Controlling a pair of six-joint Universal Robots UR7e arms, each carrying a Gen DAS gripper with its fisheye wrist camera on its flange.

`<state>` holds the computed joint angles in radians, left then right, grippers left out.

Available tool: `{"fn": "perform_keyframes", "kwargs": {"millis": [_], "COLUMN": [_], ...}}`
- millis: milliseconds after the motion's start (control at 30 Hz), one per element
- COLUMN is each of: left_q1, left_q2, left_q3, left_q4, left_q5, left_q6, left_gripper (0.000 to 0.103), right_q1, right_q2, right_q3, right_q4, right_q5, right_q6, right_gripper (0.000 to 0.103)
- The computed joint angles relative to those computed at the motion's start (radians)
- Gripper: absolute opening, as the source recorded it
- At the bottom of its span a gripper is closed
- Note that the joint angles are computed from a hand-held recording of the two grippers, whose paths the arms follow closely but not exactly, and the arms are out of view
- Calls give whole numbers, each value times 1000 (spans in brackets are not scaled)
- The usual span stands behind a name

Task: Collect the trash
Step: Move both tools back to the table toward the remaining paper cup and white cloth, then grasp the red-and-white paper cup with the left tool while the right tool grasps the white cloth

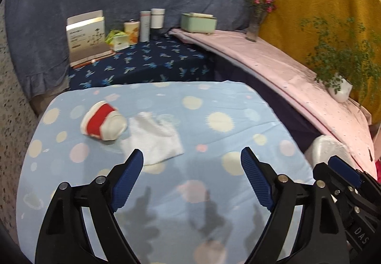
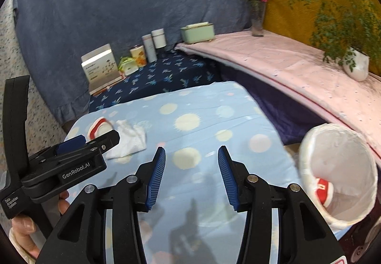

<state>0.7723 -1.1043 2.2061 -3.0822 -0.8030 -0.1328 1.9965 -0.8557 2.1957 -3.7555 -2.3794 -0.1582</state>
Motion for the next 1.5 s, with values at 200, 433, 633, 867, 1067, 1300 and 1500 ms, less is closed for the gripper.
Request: {"fn": "perform_keyframes", "kwargs": {"millis": [200,433,633,867,1067,1300,1500], "left_q1": [93,196,270,329,375,393,376], "left_q2": [-35,-31,10,72,95,118,117], "left_q3": [-6,-52,-123,-208,-269,-297,-275], "left_q4": [-9,-13,-6,-9,34,37,10], "left_q5": [33,23,-20,-32,-99,-135,-133], "left_q6": [69,168,198,258,264,289,295], "left_gripper": [89,90,90,90,90,87,86], "right_q1": [5,-18,-40,-64,-95,-119,-117], "right_q2": [83,157,215,282,321,353,355], "right_q3": [-90,-186,-270,-370,-439,-490,-485], "right_q4": [84,195,272,335,395,443,441], "right_q5": [38,95,123,124,138,153,146], "right_q6": [-3,25,35,13,11,23,17], "right_gripper": [45,45,45,45,45,45,25]}}
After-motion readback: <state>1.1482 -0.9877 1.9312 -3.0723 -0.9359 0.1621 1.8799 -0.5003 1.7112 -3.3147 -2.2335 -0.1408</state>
